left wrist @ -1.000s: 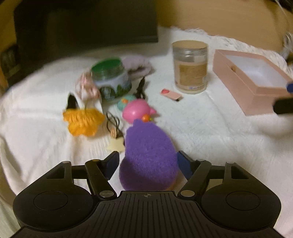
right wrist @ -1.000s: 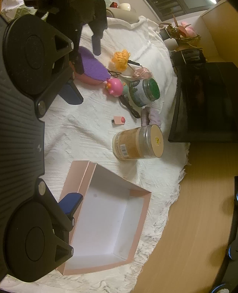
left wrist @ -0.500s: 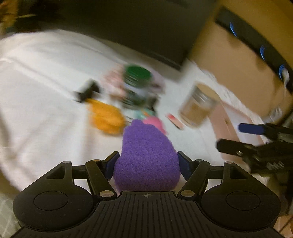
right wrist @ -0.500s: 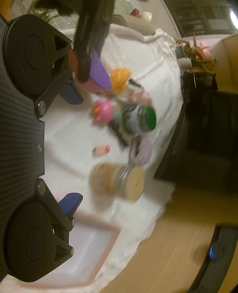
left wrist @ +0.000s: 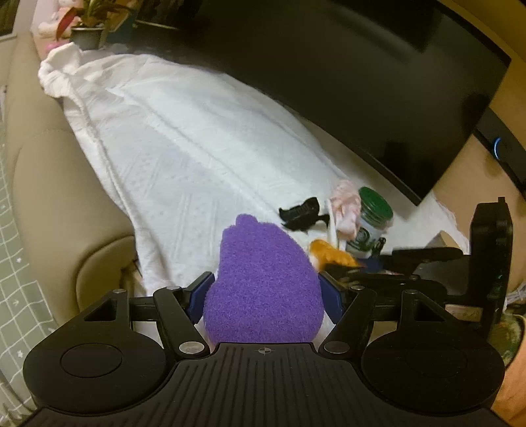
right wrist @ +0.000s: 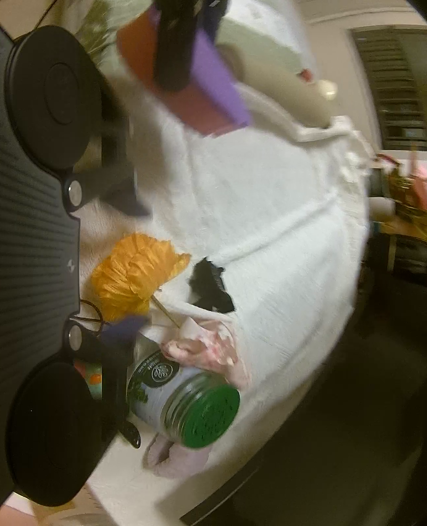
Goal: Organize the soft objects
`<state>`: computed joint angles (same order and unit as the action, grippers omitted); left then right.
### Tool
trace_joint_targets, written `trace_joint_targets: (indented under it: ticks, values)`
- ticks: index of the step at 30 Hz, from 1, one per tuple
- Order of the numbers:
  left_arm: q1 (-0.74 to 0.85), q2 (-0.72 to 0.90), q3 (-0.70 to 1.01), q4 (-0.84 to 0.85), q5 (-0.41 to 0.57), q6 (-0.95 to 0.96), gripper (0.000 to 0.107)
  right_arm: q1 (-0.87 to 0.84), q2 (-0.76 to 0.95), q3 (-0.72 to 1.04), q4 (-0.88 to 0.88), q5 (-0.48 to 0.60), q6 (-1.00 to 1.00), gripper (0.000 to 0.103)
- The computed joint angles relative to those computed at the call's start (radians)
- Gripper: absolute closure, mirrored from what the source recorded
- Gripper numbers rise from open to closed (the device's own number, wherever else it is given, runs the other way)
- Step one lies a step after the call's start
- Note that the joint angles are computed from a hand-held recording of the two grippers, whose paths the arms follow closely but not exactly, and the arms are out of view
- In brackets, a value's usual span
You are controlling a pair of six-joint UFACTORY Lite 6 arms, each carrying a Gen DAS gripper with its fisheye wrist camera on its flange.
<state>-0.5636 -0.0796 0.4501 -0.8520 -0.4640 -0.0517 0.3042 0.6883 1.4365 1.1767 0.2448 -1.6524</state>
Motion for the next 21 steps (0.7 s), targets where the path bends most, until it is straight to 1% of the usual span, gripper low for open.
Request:
trace_joint_targets:
  ticks: [1,2,4,5,6,8,9,11,16,19,21]
  values:
    - [0.014,0.000,0.000,0.035,-0.003,-0.024,0.034,-0.019,-0.011,0.011,-0.035,0.033,0.045,0.090]
    - [0.032,-0.001,0.001,0.070,-0.007,-0.041,0.034,-0.040,-0.048,-0.003,-0.031,0.068,0.048,0.090]
    - [0.073,0.002,0.022,0.133,-0.007,-0.058,0.034,-0.096,-0.167,-0.063,0.017,0.124,-0.022,0.091]
    - [0.087,0.016,0.039,0.158,-0.012,-0.067,0.034,-0.121,-0.214,-0.075,0.008,0.152,-0.018,0.091]
    - [0.106,0.030,0.066,0.190,-0.007,-0.078,0.034,-0.154,-0.262,-0.070,-0.036,0.195,0.028,0.091]
    - [0.133,0.066,0.138,0.243,0.009,-0.086,0.034,-0.201,-0.316,-0.042,-0.094,0.244,0.097,0.092]
    - [0.141,0.096,0.196,0.254,0.024,-0.068,0.034,-0.223,-0.336,-0.031,-0.098,0.257,0.105,0.094]
    - [0.138,0.162,0.318,0.240,0.058,0.001,0.034,-0.275,-0.374,-0.010,-0.104,0.289,0.116,0.094]
    - [0.093,0.343,0.646,0.164,0.148,0.159,0.034,-0.399,-0.424,0.018,-0.089,0.317,0.088,0.094]
    - [0.047,0.470,0.869,0.100,0.214,0.270,0.034,-0.485,-0.429,0.045,-0.048,0.351,0.044,0.094]
    - [0.005,0.561,1.026,0.012,0.261,0.381,0.034,-0.569,-0.429,0.058,-0.026,0.384,0.013,0.094]
